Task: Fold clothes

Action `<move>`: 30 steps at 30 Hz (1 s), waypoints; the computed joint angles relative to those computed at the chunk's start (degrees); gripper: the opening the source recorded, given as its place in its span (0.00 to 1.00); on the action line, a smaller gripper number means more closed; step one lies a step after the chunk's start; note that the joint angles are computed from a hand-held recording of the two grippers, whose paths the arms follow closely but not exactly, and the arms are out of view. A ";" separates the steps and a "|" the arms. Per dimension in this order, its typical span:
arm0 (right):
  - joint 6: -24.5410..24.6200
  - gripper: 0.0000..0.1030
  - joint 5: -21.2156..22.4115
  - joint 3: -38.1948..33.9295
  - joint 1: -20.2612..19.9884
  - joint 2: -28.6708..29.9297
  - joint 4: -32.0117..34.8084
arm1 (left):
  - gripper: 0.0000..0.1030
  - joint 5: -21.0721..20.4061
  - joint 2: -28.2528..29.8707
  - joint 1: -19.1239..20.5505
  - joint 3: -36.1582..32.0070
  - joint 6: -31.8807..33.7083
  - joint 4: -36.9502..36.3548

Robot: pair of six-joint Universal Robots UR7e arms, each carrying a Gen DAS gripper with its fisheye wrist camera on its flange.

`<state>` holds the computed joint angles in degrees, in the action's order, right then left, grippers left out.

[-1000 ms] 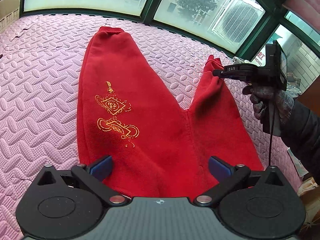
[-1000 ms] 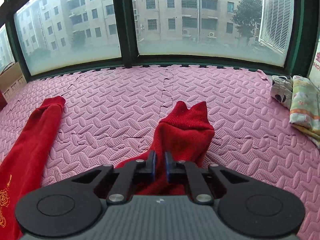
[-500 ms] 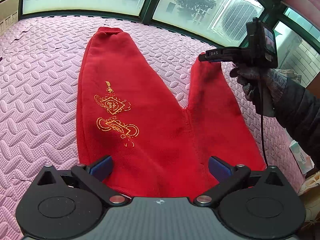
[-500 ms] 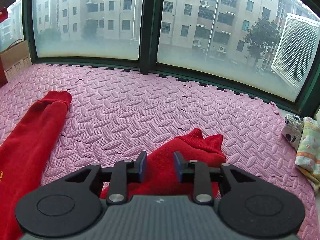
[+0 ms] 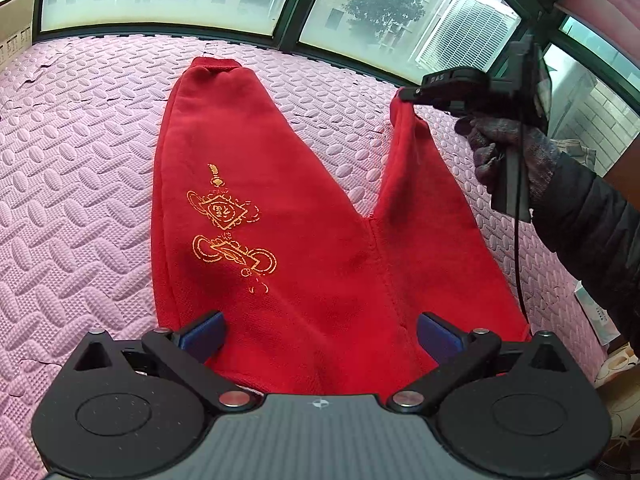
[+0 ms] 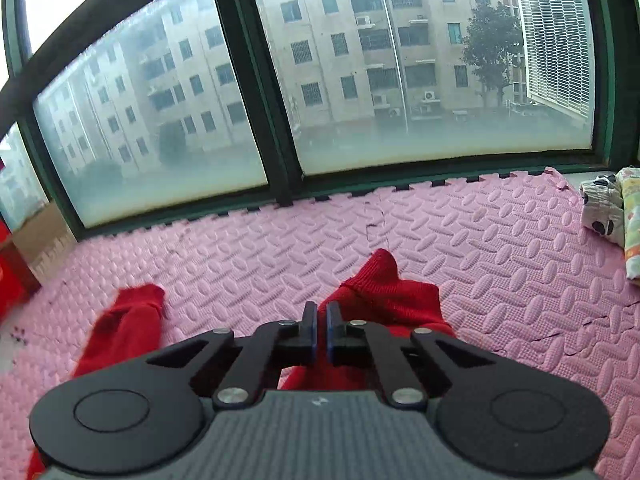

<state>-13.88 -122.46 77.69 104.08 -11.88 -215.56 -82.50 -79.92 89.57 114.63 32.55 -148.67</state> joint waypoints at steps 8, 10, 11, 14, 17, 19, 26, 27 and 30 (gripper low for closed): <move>-0.32 0.16 1.39 1.49 -0.31 -2.08 2.77 | 1.00 0.06 -0.09 -0.05 0.07 -0.27 -0.06; -1.81 0.16 -1.93 1.14 0.24 -2.53 7.20 | 1.00 -0.10 -0.11 0.04 -0.01 -0.26 0.09; -3.91 0.17 -5.00 0.32 0.57 -2.16 10.18 | 1.00 -0.01 -0.11 0.00 0.04 -0.14 0.03; -7.01 0.17 -7.71 -0.89 0.21 -1.18 12.85 | 1.00 0.61 -0.22 -0.28 0.61 0.60 -0.70; -8.43 0.17 -12.25 -3.56 -1.00 0.84 12.89 | 1.00 0.94 -0.27 -0.41 0.87 1.11 -0.98; -8.98 0.17 -12.36 -3.65 -1.72 0.82 11.25 | 1.00 1.00 -0.25 -0.43 0.84 1.08 -0.91; -7.96 0.29 -7.09 -0.83 -1.57 -1.76 11.76 | 1.00 2.18 -0.06 -0.92 1.34 1.61 -1.90; -8.19 0.41 -6.27 -0.89 -1.38 -1.61 12.40 | 1.00 2.36 -0.06 -1.00 1.48 1.65 -2.14; -9.83 0.48 -4.93 -2.18 -1.04 -0.32 15.04 | 1.00 2.85 -0.11 -1.20 1.92 1.96 -2.85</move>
<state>-23.71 -127.39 75.51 103.05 -12.20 -200.52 -79.65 -80.03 88.37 116.55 34.51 -151.52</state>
